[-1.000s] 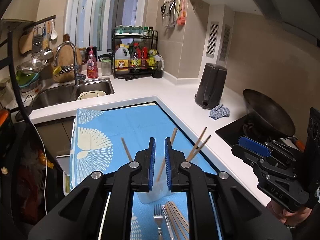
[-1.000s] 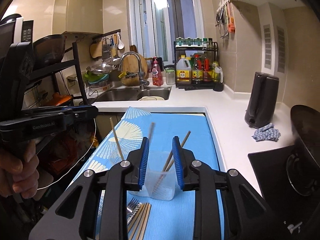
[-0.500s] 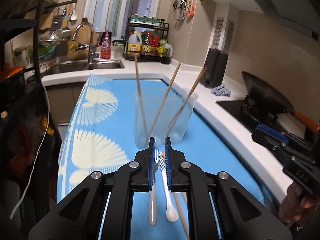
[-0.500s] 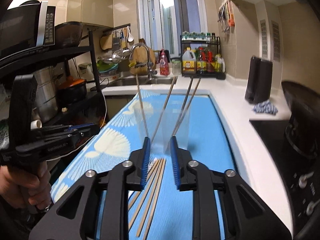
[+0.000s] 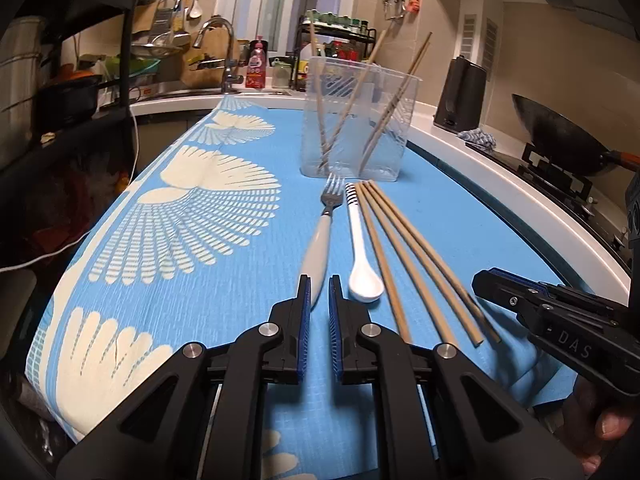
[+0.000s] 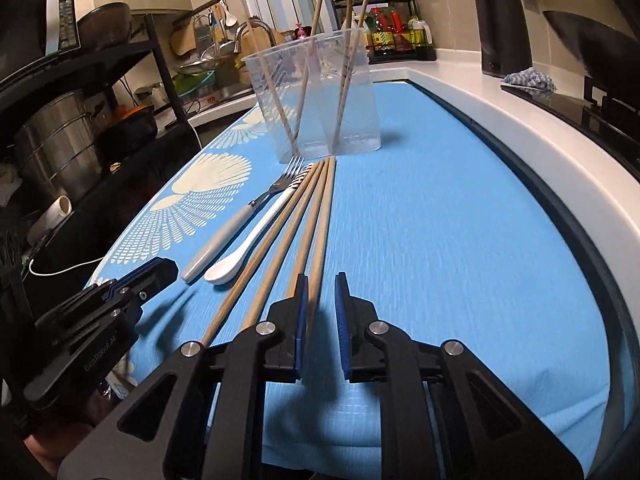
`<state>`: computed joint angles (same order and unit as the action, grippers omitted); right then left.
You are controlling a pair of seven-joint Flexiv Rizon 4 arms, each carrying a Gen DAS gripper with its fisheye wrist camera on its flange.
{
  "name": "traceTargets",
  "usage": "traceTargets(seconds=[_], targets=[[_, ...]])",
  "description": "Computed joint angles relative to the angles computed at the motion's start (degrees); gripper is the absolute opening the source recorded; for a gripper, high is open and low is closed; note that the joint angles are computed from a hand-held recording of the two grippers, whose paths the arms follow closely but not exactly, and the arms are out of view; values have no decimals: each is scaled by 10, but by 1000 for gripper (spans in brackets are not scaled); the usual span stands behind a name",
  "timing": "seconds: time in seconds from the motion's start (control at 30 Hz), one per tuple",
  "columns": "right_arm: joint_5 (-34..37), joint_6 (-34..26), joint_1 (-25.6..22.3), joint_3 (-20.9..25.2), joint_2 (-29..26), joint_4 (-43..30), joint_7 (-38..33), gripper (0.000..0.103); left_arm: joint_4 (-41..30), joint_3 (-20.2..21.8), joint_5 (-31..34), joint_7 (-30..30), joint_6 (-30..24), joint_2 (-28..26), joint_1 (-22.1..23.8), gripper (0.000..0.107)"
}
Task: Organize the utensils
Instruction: 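Grasp a wooden chopstick with the right tool while the left tool moves toward the fork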
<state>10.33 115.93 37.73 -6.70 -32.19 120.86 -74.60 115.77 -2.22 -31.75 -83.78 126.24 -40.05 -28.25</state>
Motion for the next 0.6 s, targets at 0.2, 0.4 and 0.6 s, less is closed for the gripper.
traceTargets(seconds=[0.2, 0.4, 0.6], targets=[[8, -30, 37, -36, -11, -7, 0, 15, -5, 1, 8, -3, -14, -3, 10, 10], [8, -22, 47, -47, -11, 0, 2, 14, -32, 22, -20, 15, -54, -11, -11, 26], [15, -26, 58, -58, -10, 1, 0, 7, -59, 51, -62, 39, -82, -20, -45, 26]])
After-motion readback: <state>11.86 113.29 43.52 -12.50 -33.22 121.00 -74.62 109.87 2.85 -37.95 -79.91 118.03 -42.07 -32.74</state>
